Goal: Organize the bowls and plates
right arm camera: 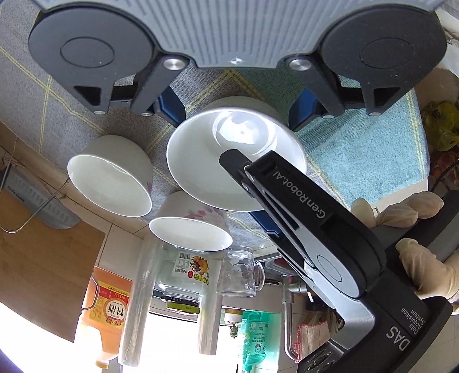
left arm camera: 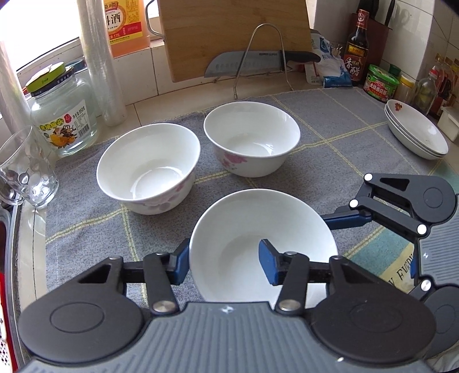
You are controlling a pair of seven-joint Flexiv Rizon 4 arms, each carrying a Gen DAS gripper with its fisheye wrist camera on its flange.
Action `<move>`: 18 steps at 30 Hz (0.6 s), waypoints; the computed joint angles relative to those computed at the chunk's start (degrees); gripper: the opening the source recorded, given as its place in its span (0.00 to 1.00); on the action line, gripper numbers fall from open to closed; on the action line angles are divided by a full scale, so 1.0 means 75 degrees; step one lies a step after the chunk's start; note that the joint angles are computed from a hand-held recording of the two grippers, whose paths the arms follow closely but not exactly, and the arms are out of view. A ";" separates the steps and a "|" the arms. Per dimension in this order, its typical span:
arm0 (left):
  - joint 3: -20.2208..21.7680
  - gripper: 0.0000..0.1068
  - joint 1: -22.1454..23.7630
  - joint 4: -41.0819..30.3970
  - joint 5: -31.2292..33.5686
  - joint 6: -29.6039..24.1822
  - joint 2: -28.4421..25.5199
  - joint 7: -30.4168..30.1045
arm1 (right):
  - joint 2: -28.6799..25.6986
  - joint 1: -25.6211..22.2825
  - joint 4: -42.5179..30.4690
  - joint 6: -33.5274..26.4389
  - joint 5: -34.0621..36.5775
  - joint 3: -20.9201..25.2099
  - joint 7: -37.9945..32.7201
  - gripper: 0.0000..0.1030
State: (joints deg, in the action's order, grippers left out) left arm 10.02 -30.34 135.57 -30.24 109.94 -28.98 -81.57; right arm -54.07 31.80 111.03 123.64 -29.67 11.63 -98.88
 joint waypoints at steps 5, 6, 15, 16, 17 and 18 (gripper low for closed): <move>-0.0011 0.46 0.0039 0.0002 0.0057 -0.0056 0.0045 0.0002 | 0.0053 0.0030 0.0046 -0.0038 0.0059 -0.0014 -0.0004 0.80; -0.0059 0.46 0.0122 0.0004 0.0136 -0.0061 0.0065 0.0013 | 0.0067 0.0027 0.0045 -0.0067 0.0063 -0.0012 0.0004 0.80; -0.0150 0.46 0.0163 -0.0118 0.0420 -0.0132 0.0128 0.0084 | 0.0344 -0.0051 0.0415 0.0065 0.0284 -0.0036 0.0012 0.80; -0.0183 0.46 0.0174 -0.0158 0.0465 -0.0135 0.0112 0.0083 | 0.0379 -0.0040 0.0465 0.0096 0.0348 -0.0062 0.0000 0.80; -0.0236 0.46 0.0213 -0.0197 0.0523 -0.0141 0.0102 0.0075 | 0.0421 -0.0026 0.0521 0.0120 0.0426 -0.0092 -0.0009 0.80; -0.0280 0.46 0.0248 -0.0234 0.0581 -0.0145 0.0090 0.0067 | 0.0462 -0.0007 0.0584 0.0162 0.0516 -0.0128 -0.0029 0.80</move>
